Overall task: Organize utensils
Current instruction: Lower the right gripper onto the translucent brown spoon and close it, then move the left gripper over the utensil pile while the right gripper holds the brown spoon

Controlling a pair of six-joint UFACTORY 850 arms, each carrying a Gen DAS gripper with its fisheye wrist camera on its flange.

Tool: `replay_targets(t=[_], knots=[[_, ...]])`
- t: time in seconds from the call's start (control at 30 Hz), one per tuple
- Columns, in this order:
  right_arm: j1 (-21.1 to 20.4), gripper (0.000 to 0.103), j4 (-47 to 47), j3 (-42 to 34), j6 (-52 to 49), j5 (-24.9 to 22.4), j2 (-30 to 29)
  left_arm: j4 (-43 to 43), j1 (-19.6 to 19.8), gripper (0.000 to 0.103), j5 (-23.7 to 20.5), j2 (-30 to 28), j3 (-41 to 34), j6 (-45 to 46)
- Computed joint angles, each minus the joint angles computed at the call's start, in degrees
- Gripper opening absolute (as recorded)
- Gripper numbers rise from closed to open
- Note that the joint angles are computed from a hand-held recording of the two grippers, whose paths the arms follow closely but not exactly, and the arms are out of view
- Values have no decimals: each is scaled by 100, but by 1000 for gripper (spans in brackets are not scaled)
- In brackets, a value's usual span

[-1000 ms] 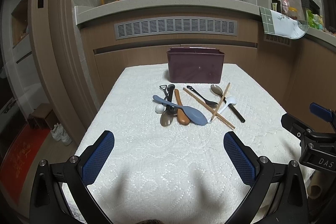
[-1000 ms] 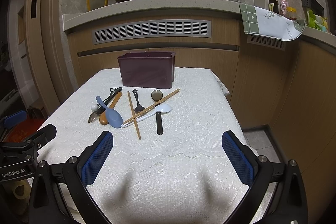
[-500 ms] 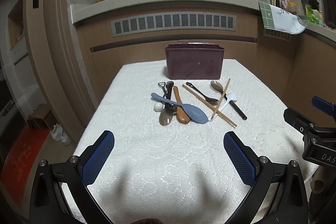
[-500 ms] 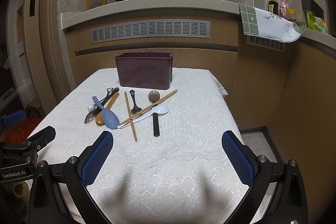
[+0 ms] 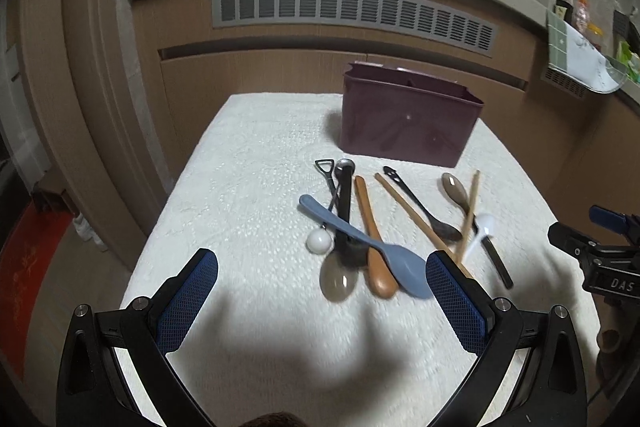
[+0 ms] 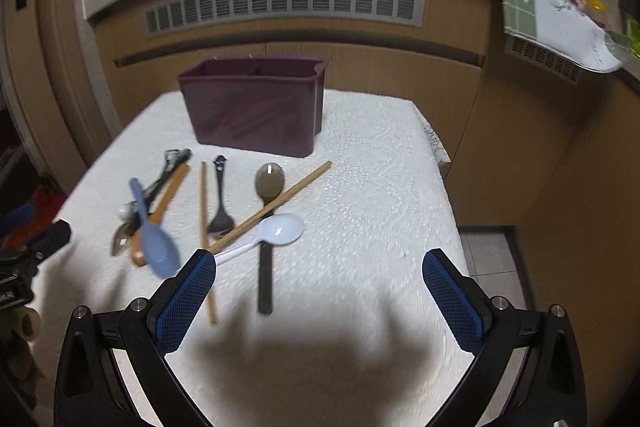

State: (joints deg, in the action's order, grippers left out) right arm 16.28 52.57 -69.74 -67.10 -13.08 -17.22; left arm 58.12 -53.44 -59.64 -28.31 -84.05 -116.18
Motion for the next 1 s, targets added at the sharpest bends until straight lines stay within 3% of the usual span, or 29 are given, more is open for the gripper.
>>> replay_targets(t=[0.13,0.3,0.37,0.4,0.43,0.57,0.63,0.73,0.77,0.8,0.87,1.0], knots=[[144,103,-896,-523,590,-157,-463,-140,395,103,604,114,225,156],[229,102,-901,-1387,403,-1117,-1119,-164,632,103,894,160,395,89],[297,86,-865,-1597,245,-1115,-1292,-79,640,103,723,137,386,107],[334,68,-1055,-1767,357,-1219,-1414,11,615,103,508,93,356,112],[373,56,-1323,-1998,569,-1397,-1575,33,599,103,311,39,309,176],[507,54,-2100,-2577,1418,-1600,-2037,-204,679,103,440,26,328,596],[518,43,-2299,-2821,1742,-1800,-2227,-157,695,103,525,64,408,539],[520,41,-2437,-3018,2041,-2033,-2395,-84,695,103,605,64,450,469],[527,40,-2397,-2949,1969,-1939,-2357,-96,716,103,649,51,443,477],[547,30,-2497,-2867,1948,-1879,-2297,-114,728,103,686,32,420,498],[530,31,-2452,-2765,1841,-1854,-2195,-157,730,103,697,-20,342,580],[310,31,-1330,-2362,853,-1850,-1742,-362,758,103,960,-46,249,826]])
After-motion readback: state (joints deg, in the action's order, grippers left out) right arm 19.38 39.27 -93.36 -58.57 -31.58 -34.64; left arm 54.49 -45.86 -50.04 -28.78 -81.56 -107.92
